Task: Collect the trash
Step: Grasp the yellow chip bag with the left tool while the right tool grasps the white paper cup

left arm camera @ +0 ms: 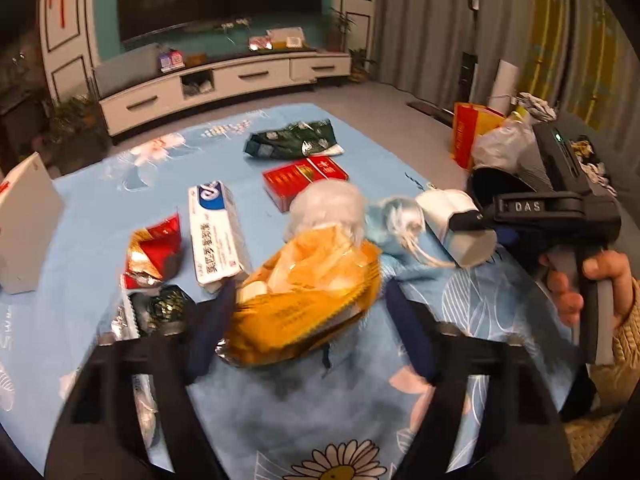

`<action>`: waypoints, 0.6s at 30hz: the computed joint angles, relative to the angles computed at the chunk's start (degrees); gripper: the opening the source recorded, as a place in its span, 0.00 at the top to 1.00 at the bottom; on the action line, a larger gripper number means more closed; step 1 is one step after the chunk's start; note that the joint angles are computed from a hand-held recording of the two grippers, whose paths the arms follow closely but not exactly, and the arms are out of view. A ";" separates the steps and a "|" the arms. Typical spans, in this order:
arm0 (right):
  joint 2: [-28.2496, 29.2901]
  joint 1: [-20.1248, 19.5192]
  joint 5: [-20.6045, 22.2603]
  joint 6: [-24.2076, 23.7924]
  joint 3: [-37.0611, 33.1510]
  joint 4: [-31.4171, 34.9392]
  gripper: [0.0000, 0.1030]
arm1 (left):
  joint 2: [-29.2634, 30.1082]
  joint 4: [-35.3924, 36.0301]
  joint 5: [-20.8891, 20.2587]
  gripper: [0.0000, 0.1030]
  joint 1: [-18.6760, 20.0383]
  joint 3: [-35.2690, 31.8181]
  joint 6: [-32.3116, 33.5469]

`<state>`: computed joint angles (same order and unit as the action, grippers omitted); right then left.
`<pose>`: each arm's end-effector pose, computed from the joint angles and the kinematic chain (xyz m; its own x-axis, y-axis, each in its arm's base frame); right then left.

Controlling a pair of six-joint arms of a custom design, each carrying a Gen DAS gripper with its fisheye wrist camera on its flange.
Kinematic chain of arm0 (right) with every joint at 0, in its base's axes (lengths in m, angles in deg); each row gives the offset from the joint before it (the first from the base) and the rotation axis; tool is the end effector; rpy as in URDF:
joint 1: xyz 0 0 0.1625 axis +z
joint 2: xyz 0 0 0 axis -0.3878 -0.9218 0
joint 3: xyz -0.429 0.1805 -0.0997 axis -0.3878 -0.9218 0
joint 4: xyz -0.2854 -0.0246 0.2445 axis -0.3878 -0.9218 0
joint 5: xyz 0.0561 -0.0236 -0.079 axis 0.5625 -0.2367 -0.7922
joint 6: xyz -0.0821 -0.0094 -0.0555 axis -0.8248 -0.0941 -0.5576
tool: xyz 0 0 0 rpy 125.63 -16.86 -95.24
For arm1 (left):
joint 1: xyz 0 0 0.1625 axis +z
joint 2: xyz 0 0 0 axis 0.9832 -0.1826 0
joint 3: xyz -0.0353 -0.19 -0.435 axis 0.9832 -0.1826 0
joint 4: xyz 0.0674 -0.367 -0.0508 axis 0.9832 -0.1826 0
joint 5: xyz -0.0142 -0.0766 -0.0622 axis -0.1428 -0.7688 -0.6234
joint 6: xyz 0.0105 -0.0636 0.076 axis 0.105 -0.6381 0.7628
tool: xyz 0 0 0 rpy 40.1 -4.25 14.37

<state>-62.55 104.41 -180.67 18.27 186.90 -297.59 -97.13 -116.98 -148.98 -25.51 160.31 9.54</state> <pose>0.0182 -0.5043 0.1903 -0.7597 0.6501 0.0118 0.4063 0.4888 -0.7720 -0.2437 -0.6149 0.0091 -0.3990 0.8270 -0.3961 0.9106 0.4080 -0.0653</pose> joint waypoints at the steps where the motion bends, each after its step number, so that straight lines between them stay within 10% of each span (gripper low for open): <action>1: 0.06 0.13 -0.30 -0.24 -0.07 0.02 0.35 | -0.18 -0.03 -0.69 0.35 0.25 0.17 0.07; 11: 0.50 0.93 1.01 -0.66 2.56 -4.54 0.38 | -2.45 -0.44 -4.00 0.62 1.76 1.88 -4.32; 13: 0.22 1.51 1.37 -1.24 3.90 -6.56 0.38 | -3.52 -1.04 -5.55 0.95 1.98 3.08 -5.19; 18: -0.37 3.32 0.66 -2.08 6.18 -9.13 0.38 | -5.34 -2.78 -6.81 0.95 1.75 5.78 -6.37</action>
